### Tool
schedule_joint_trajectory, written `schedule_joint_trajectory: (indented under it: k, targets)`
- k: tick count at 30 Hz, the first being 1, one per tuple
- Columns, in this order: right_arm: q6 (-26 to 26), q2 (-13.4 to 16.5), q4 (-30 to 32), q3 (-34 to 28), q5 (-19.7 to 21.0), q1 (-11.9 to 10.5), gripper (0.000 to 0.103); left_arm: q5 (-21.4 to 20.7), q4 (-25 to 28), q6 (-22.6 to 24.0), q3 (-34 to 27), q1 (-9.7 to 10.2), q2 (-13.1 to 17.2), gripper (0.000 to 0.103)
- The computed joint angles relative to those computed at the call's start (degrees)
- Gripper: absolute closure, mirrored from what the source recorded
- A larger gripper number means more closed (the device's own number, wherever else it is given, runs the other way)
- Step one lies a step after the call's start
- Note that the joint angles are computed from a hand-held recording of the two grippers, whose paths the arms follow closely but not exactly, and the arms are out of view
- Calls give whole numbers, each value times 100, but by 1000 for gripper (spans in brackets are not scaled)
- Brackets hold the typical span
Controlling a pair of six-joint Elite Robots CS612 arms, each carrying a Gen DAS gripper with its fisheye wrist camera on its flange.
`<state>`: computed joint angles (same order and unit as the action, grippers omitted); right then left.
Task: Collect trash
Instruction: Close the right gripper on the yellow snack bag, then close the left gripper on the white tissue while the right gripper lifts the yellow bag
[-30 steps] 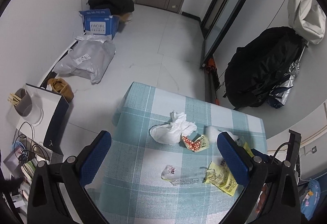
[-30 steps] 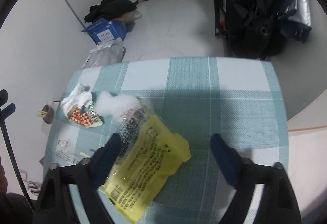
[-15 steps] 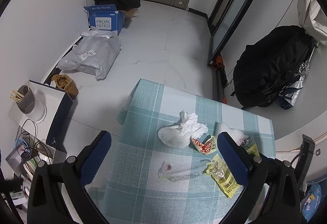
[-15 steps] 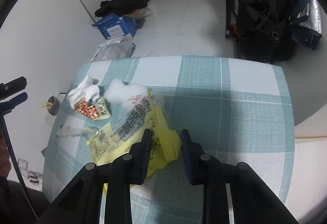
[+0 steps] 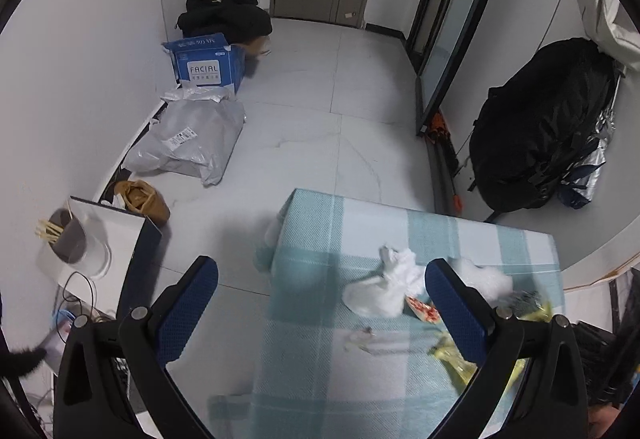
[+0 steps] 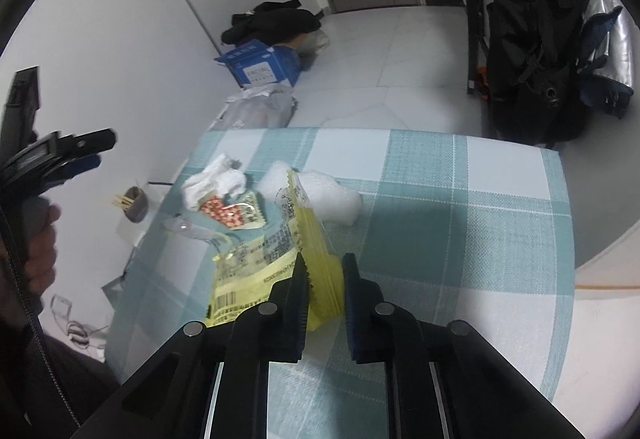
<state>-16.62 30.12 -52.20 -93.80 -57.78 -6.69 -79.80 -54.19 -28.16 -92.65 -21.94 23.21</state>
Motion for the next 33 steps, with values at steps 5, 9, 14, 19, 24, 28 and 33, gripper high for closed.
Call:
schedule_joint_trajectory:
  k: [5, 9, 14, 19, 24, 28, 33]
  targets:
    - [2, 6, 167, -117, 411, -113, 89, -1063, 20, -47, 364, 204, -9, 1]
    - [-125, 0, 241, -199, 639, -173, 89, -1501, 198, 0, 610, 250, -29, 1]
    - [-248, 4, 325, -258, 776, -211, 89, -1500, 284, -67, 684, 247, 8, 2]
    - [-314, -12, 442, -236, 814, -224, 89, -1515, 325, -49, 768, 207, -13, 2]
    - [-402, -28, 537, -230, 873, -243, 89, -1380, 523, 178, 884, 123, -64, 16]
    - [-415, -31, 575, -226, 895, -259, 89, -1232, 643, 299, 933, 79, -99, 39]
    - [-442, -26, 592, -245, 867, -265, 89, -1107, 695, 430, 977, 37, -144, 77]
